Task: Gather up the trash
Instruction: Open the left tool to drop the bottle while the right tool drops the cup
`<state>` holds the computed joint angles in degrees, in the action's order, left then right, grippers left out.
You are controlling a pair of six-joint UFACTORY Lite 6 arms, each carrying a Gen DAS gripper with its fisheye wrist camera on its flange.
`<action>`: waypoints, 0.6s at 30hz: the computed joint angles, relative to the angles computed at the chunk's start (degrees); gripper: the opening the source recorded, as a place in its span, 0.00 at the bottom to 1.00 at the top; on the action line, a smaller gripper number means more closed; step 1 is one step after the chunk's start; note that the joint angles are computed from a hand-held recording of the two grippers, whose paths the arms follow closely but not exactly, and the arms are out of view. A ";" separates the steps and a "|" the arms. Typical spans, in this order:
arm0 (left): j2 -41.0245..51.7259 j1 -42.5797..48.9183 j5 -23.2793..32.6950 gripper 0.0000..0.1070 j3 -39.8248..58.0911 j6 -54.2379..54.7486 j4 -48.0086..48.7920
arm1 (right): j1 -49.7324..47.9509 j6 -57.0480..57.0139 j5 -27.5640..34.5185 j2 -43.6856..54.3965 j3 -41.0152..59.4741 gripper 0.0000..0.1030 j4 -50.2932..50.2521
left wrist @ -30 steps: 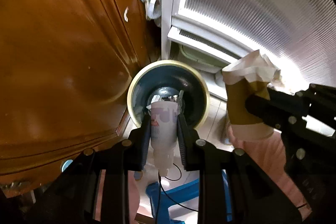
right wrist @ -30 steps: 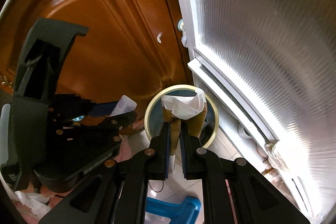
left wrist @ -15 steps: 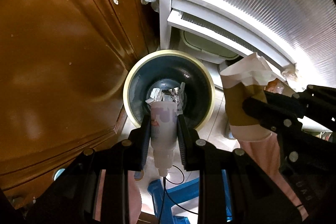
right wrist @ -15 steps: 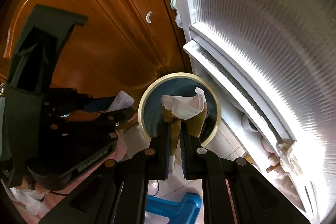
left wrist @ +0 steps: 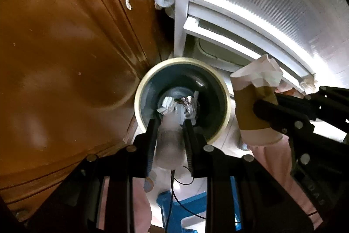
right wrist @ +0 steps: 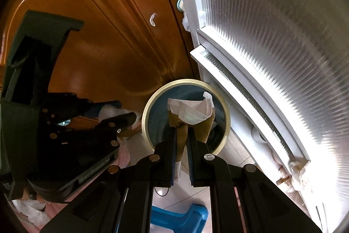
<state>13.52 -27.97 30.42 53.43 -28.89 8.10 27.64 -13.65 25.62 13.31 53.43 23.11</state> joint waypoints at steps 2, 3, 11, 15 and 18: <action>-0.31 0.24 0.26 0.20 0.03 -0.36 0.43 | 0.50 0.75 -0.40 0.24 0.24 0.09 -0.91; -0.28 0.37 0.29 0.21 0.04 -0.59 0.79 | 0.72 1.18 -0.79 0.86 0.60 0.10 -1.51; -1.10 -0.35 0.84 0.53 0.19 -4.71 4.71 | 1.75 5.26 -1.97 -0.72 -0.40 0.26 -5.20; -1.52 -0.30 1.01 0.54 0.06 -5.33 5.25 | 1.87 6.57 -2.01 -1.41 -0.78 0.26 -6.40; -1.95 -0.20 0.54 0.54 -0.40 -5.36 5.12 | 1.95 8.05 -1.83 -1.87 -1.16 0.26 -7.70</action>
